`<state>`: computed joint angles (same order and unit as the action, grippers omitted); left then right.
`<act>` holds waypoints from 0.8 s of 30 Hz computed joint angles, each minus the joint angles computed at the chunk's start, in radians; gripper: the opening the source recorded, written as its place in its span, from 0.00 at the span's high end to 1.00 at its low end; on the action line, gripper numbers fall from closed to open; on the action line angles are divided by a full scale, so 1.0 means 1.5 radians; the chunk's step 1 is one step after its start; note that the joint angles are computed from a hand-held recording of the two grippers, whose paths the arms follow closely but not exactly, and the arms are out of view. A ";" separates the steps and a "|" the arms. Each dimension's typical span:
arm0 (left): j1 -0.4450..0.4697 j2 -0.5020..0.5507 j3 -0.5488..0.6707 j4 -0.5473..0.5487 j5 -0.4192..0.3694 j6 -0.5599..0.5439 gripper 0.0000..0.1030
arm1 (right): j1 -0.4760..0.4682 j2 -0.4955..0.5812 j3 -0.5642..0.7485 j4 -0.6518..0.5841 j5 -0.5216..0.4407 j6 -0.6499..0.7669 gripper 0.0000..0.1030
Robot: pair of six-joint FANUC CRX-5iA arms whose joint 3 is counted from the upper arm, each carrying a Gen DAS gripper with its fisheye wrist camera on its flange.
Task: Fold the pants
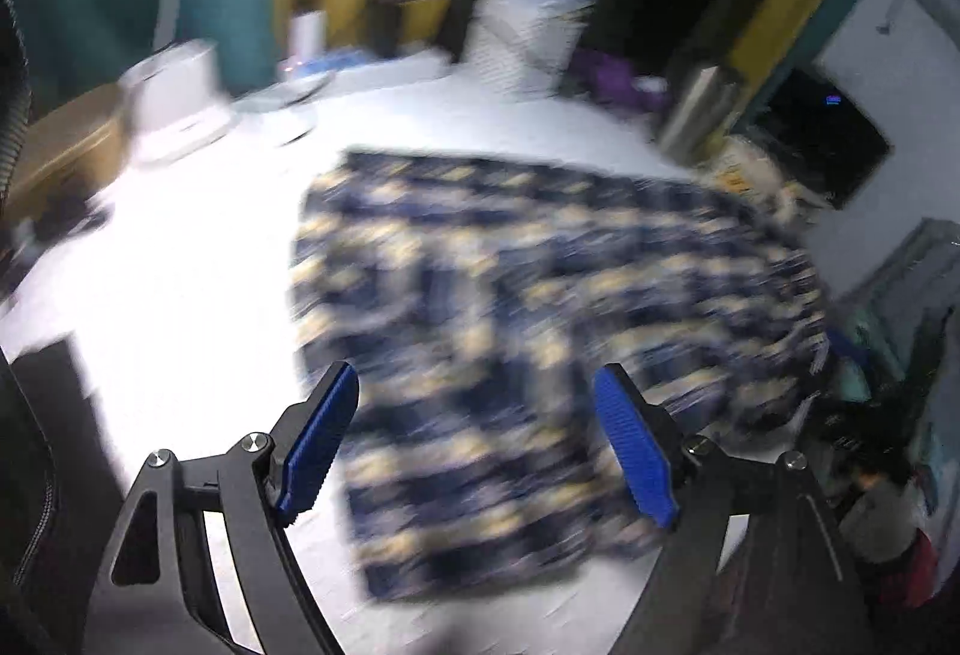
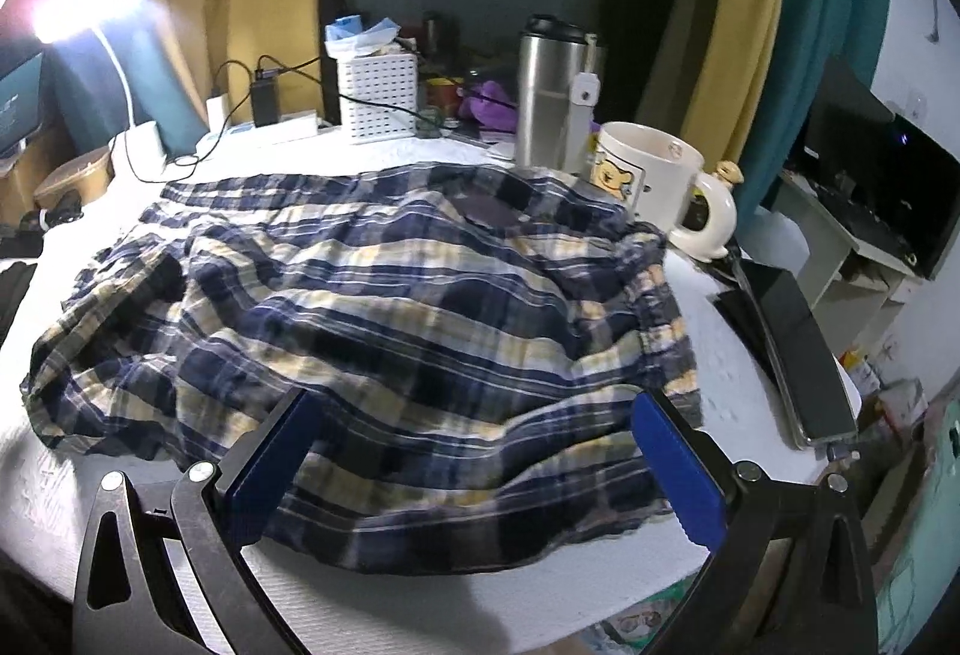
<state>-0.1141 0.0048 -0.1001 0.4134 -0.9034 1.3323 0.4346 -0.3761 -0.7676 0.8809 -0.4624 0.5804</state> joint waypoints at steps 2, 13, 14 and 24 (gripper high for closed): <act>0.018 -0.023 -0.040 -0.001 0.001 0.011 0.22 | 0.008 -0.001 -0.001 0.007 -0.007 -0.002 0.00; -0.019 -0.077 -0.113 -0.144 0.042 0.062 0.55 | 0.048 -0.026 -0.023 0.036 -0.054 -0.030 0.00; -0.027 -0.079 -0.114 -0.158 0.050 0.066 0.62 | 0.052 -0.029 -0.026 0.037 -0.058 -0.032 0.00; -0.011 -0.127 -0.140 -0.122 0.080 0.023 0.97 | 0.077 -0.056 -0.038 0.048 -0.087 -0.043 0.00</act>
<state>-0.1306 -0.1864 -0.3102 0.2307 -0.7838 1.3661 0.5506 -0.4609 -0.8244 0.9528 -0.5932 0.5155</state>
